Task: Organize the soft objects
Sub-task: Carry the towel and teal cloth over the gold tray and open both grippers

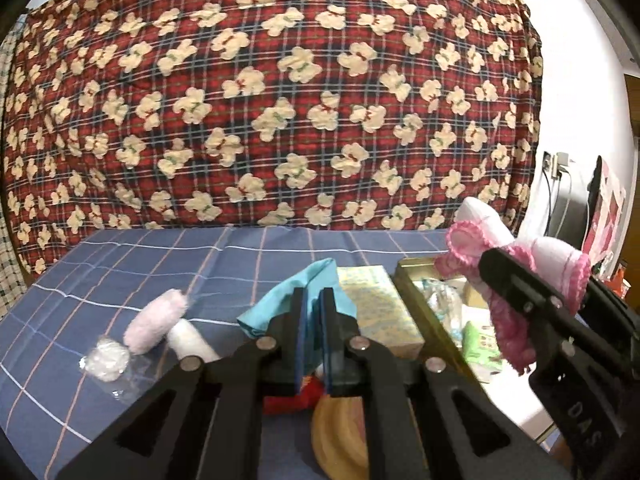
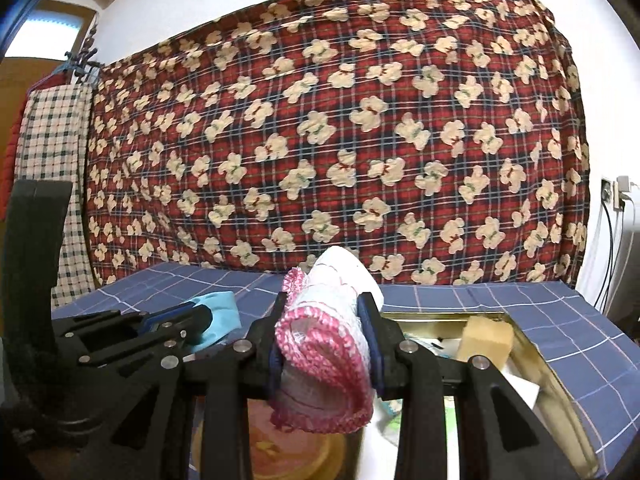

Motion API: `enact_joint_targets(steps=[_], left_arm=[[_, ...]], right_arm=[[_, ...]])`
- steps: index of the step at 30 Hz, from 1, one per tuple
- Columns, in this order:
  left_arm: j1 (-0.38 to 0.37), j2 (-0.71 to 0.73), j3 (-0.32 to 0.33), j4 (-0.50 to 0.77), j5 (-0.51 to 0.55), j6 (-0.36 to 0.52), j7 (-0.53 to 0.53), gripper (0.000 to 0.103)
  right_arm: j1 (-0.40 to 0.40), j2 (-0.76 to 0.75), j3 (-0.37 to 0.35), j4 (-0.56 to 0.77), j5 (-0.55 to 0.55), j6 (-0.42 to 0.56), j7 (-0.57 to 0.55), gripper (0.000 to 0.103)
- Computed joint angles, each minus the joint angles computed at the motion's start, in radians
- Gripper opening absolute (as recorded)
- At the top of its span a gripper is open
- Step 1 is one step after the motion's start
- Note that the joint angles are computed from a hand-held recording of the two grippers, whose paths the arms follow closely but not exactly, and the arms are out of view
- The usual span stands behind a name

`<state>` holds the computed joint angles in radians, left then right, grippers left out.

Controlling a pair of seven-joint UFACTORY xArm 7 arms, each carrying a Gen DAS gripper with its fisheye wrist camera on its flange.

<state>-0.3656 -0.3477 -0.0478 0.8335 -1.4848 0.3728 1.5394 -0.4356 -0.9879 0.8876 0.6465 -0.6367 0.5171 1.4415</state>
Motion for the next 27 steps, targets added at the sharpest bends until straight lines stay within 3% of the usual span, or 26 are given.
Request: enact_joint_targets(steps=[13,27], left_arm=[[-0.080,-0.037,-0.024,0.015,0.152,0.042,-0.156,0.004],[-0.154,0.039,-0.052,0.103,0.458,0.176,-0.454,0.004]], right_arm=[[0.130,-0.070,-0.170,-0.096,-0.005,0.092,-0.066,0.036],[0.259,-0.120,-0.368,-0.190,0.036,0.213,-0.170,0.036]])
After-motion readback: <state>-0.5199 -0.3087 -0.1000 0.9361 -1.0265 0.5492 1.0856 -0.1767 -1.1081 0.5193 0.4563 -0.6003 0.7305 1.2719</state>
